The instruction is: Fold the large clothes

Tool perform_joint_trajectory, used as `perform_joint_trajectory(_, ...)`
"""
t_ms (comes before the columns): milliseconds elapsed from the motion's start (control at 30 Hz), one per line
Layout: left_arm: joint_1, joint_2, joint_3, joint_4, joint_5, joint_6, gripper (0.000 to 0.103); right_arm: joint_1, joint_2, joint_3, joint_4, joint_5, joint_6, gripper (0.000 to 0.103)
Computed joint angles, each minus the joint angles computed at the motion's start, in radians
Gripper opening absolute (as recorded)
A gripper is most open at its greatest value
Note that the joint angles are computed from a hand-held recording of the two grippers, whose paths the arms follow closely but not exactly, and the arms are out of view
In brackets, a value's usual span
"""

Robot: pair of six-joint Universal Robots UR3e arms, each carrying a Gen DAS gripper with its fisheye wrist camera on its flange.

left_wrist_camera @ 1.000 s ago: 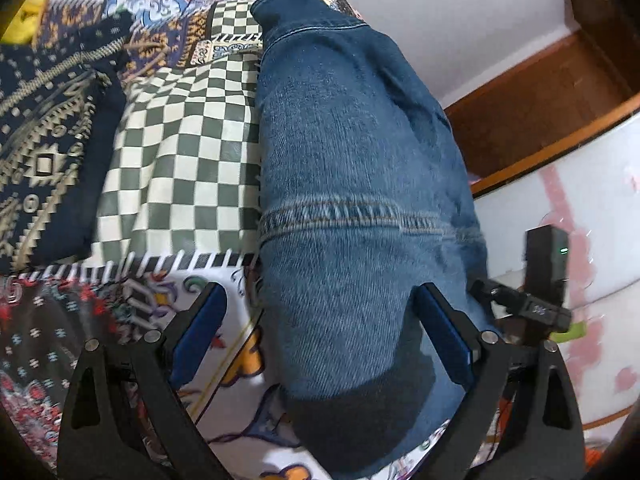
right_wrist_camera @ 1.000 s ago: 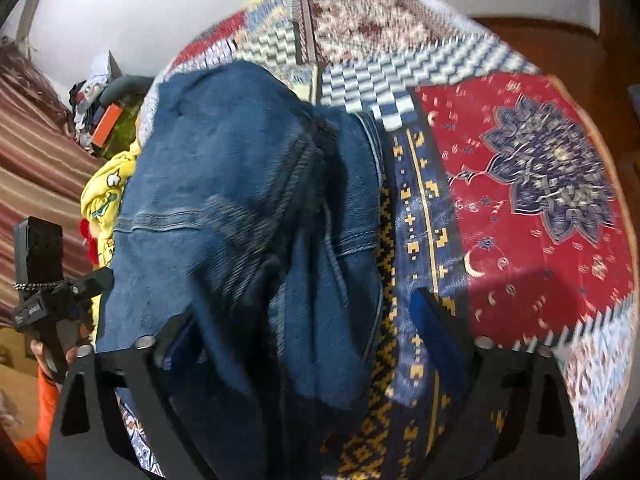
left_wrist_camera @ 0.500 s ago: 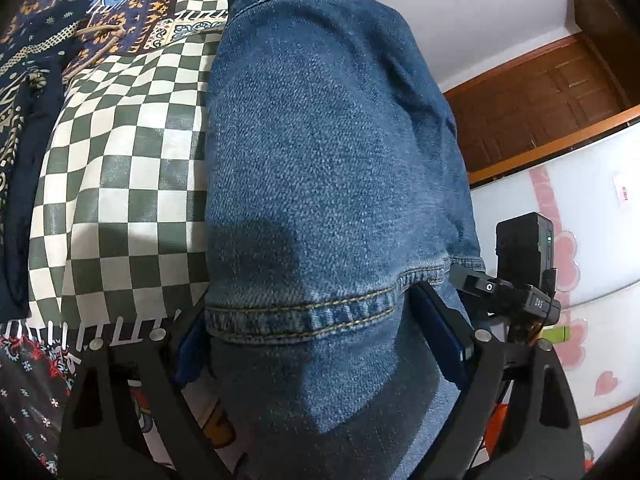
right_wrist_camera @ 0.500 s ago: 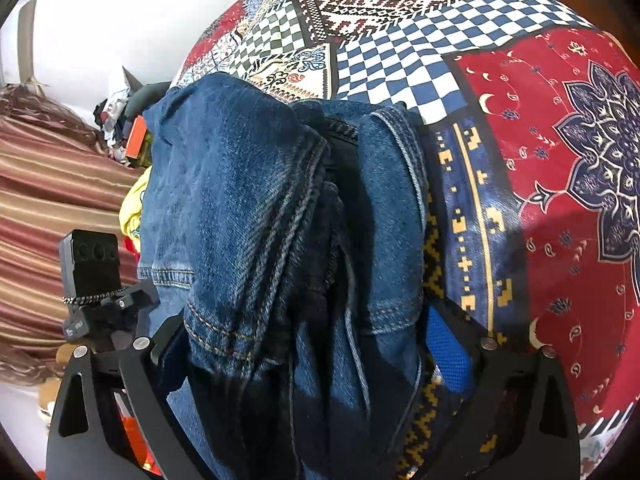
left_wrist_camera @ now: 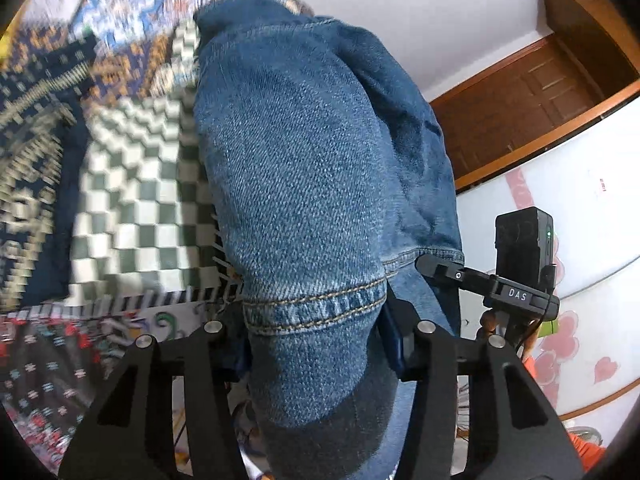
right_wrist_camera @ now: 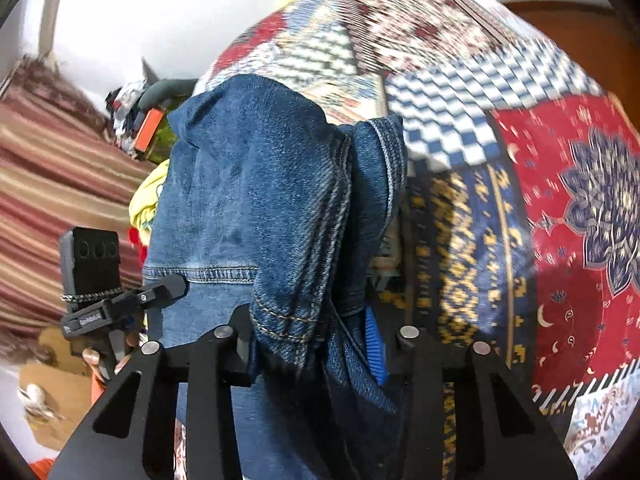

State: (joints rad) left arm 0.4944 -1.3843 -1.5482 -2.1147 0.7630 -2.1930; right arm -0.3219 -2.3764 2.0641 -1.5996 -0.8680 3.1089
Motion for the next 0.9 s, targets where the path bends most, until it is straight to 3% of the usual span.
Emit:
perform_joint_trajectory(233, 0.315, -0.058, 0.404, -0.525, 0.000, 0.376, 0.051, 0.415, 0.315, -0.174, -0.489, -0.169, 0.357, 0.035)
perform_joint_trajectory(367, 0.474, -0.164, 0.692, -0.767, -0.003, 0.537, 0.051, 0.607, 0.538, -0.364, -0.640, -0.285, 0.452, 0.035)
perform_joint_trajectory(567, 0.578, -0.417, 1.126, -0.929, -0.022, 0.578, 0.051, 0.777, 0.881, -0.699, -0.739, -0.379, 0.520, 0.035)
perform_joint_trajectory(633, 0.586, -0.487, 1.223, -0.924, -0.024, 0.551, 0.051, 0.810, 0.998, -0.818, -0.741, -0.397, 0.534, 0.035)
perform_joint_trajectory(700, 0.570, -0.522, 1.209, -0.823, -0.028, 0.485, 0.051, 0.829, 1.100, -0.923, -0.732, -0.403, 0.547, 0.035)
perform_joint_trajectory(900, 0.485, -0.581, 0.969, -0.386, 0.000, 0.240, 0.051, 0.845, 1.403, -1.231, -0.658, -0.406, 0.595, 0.035)
